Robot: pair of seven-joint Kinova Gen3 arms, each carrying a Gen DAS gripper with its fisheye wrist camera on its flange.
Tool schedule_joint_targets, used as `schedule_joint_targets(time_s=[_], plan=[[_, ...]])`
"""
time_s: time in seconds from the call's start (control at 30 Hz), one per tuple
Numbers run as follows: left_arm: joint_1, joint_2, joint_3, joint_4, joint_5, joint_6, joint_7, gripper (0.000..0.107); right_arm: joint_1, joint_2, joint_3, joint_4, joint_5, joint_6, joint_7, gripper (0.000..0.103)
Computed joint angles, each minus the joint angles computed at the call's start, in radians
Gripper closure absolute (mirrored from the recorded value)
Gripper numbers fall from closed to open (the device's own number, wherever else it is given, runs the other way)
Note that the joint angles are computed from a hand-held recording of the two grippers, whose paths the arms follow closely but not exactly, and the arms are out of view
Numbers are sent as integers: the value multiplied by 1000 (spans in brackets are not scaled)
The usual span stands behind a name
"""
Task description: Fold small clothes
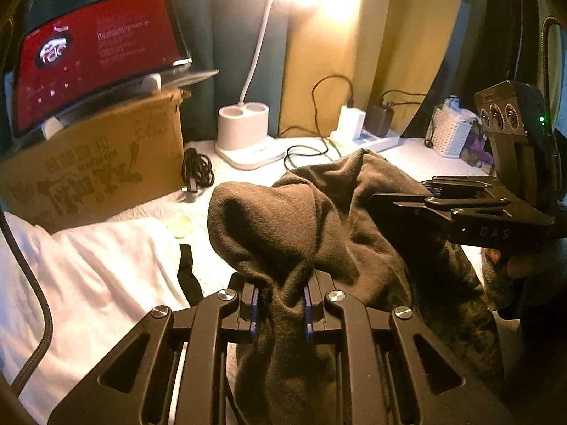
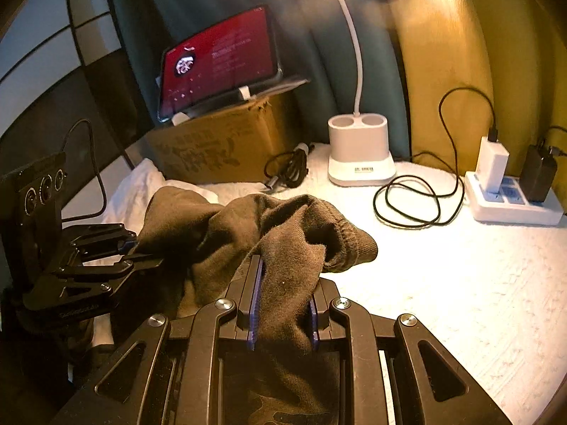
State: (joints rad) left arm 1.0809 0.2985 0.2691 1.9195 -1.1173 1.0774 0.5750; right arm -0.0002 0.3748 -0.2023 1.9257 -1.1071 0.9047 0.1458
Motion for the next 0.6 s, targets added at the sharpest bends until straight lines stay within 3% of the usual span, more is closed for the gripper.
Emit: schedule_joint_targets(time_s=[0.2,0.47,0.6], plan=[[-54,1,-18,41,11,-88,9,91,-40,60,-6,-50,49,-49,-87,82],[-134,4,-54,75,85,-235,-33,86,-82,138,-36,-105,158,-187,-261,81],[-159,2,-75,85,131,-291,-50,80,-49,162,-71,-128,186,-210,-303,73]])
